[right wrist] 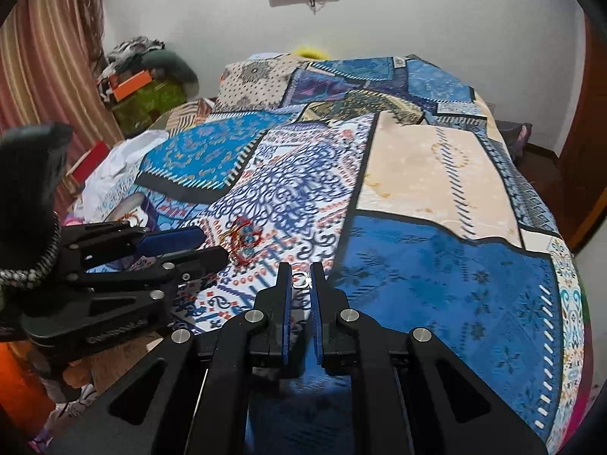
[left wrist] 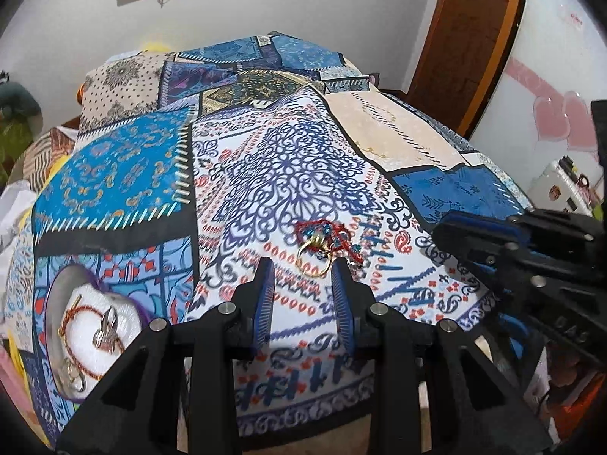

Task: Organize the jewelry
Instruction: 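Grasp a small ring with the right tool while the left tool grasps the red string bracelet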

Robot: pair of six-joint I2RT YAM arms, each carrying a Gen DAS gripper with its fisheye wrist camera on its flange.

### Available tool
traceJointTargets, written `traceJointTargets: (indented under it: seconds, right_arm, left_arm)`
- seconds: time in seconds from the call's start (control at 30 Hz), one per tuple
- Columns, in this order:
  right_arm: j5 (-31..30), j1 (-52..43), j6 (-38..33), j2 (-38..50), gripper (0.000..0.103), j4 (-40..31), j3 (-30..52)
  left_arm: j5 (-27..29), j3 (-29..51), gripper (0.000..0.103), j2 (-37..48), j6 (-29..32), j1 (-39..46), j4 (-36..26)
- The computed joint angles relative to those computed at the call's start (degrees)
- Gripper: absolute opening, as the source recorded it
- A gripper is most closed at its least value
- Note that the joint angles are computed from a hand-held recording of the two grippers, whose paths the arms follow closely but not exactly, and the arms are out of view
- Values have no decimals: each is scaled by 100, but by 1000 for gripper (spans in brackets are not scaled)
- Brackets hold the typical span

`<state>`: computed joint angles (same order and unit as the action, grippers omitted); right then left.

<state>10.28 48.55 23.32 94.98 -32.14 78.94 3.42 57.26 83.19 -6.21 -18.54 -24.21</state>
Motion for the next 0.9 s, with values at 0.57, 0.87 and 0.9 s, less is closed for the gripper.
traceJointTargets:
  seconds: [0.57, 0.87, 0.9]
  right_arm:
    - [-126, -87, 102, -309, 8, 243, -309]
    - [-23, 4, 137, -418, 8, 209, -300]
    - [-23, 8, 141, -431, 8, 213, -307]
  left_arm:
    - [-146, -11, 0, -105, -18, -134, -61]
    - [141, -139, 2, -505, -125, 21, -371]
    - [210, -101, 2, -502, -156, 45, -418]
